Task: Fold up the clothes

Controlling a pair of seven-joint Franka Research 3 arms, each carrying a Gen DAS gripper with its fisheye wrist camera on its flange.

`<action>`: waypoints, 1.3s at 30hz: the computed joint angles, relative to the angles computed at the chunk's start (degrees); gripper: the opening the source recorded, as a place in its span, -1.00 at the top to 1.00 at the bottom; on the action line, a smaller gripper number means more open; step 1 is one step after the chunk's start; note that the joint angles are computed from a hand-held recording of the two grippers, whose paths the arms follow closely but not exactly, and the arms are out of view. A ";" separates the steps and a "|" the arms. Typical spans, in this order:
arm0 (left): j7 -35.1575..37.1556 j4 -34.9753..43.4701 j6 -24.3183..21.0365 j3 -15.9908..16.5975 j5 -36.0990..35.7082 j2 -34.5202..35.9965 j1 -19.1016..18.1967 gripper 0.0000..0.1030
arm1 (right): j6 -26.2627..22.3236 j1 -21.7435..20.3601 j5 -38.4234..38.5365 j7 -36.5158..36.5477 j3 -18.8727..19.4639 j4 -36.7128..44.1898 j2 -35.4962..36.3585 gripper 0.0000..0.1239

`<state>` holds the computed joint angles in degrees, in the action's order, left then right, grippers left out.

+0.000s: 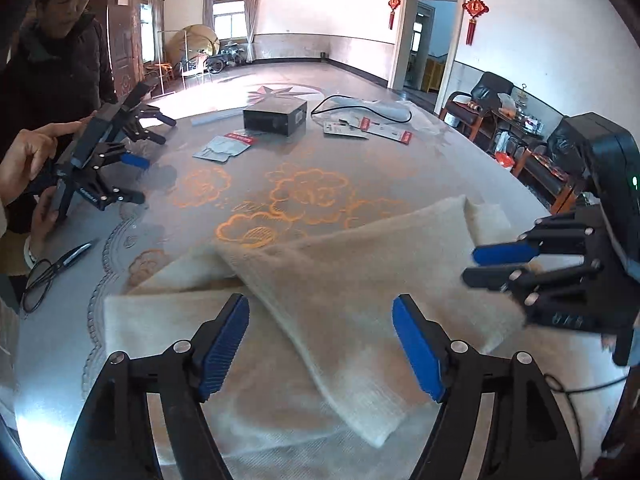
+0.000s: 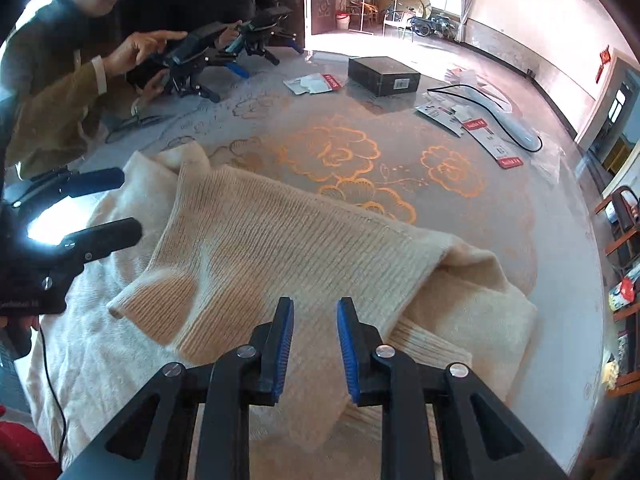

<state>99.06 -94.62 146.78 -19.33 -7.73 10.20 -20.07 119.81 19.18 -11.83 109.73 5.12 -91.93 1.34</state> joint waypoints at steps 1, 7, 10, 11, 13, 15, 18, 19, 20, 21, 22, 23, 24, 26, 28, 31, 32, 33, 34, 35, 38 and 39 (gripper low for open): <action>-0.91 1.42 -0.74 0.07 2.31 1.54 -1.00 -0.52 | -0.35 0.30 -0.32 -0.18 0.27 0.73 1.01 0.65; -0.21 -3.95 0.10 0.69 10.41 1.10 -1.45 -0.61 | 2.20 1.04 -1.04 -0.23 0.14 -7.63 -3.59 0.61; 2.30 -7.13 -1.15 0.40 4.56 -1.91 0.80 -0.64 | 4.15 -0.62 0.97 1.88 0.33 -13.78 -9.06 0.59; 2.05 -8.16 -0.04 0.67 4.23 -2.79 0.90 -0.64 | 4.97 -1.34 1.44 3.59 0.55 -14.91 -10.35 0.59; 1.03 -9.25 2.40 1.04 4.08 -3.75 0.76 -0.64 | 7.85 -2.64 3.30 6.96 0.81 -16.83 -12.48 0.58; -0.01 -9.47 4.15 1.17 4.32 -3.89 0.43 -0.64 | 10.98 -3.12 7.79 7.75 0.69 -17.77 -12.96 0.57; -4.27 -6.56 1.50 1.97 12.62 -0.80 -1.64 -0.65 | 6.36 -3.46 5.01 8.43 2.76 -14.26 -9.46 0.57; -5.91 -6.07 1.46 2.29 15.21 0.09 -2.22 -0.76 | 3.75 -3.15 3.22 8.13 3.24 -12.62 -7.80 0.55; -6.54 -6.88 3.01 2.10 14.16 -0.31 -1.71 -0.79 | 2.98 -2.84 2.52 8.79 3.22 -11.95 -7.55 0.55; -5.71 -6.44 1.37 1.54 11.81 -0.47 -0.97 -0.79 | 2.70 -2.61 2.12 9.74 3.12 -11.55 -7.71 0.56; -4.43 -6.86 1.20 1.02 8.76 -1.13 -0.04 -0.79 | 2.54 -2.43 1.72 10.68 3.08 -11.24 -7.90 0.59; -3.71 -8.40 2.79 0.88 6.65 -2.49 0.63 -0.79 | 4.39 -2.32 2.42 12.14 2.80 -12.94 -9.93 0.59; -2.95 -10.44 4.72 0.92 4.92 -4.24 1.17 -0.79 | 7.02 -2.40 3.38 13.74 2.63 -15.25 -12.48 0.59; -0.97 -14.68 7.92 1.44 0.97 -8.13 2.00 -0.79 | 12.72 -2.81 6.10 16.56 2.68 -20.97 -19.01 0.56; 0.75 -19.47 10.08 2.77 -3.28 -12.76 2.27 -0.79 | 18.17 -3.64 8.49 19.09 3.42 -27.06 -26.10 0.56; 1.94 -27.45 12.07 6.24 -8.57 -20.66 1.33 -0.79 | 22.55 -4.94 12.81 22.18 4.64 -36.22 -37.66 0.55; 1.90 -30.30 12.09 7.69 -10.06 -23.59 0.69 -0.79 | 22.68 -5.23 14.39 22.96 5.01 -38.88 -41.35 0.55; 1.89 -33.29 11.92 9.19 -11.28 -26.69 -0.08 -0.79 | 22.43 -5.49 15.92 23.77 5.38 -41.31 -45.01 0.55; 1.62 -36.64 11.97 10.47 -11.69 -30.11 -0.66 -0.79 | 21.24 -5.56 17.22 24.20 5.71 -43.49 -48.46 0.55; 1.14 -39.88 11.86 11.72 -11.76 -33.56 -1.17 -0.79 | 19.67 -5.56 18.42 24.57 6.02 -45.49 -51.87 0.55; -1.97 -49.37 10.78 14.03 -9.70 -44.40 -1.20 -0.79 | 13.90 -5.41 21.47 26.00 7.12 -50.73 -61.88 0.55; -3.34 -52.51 10.09 14.24 -8.56 -48.27 -0.67 -0.79 | 11.73 -5.26 22.25 26.57 7.80 -52.39 -64.85 0.55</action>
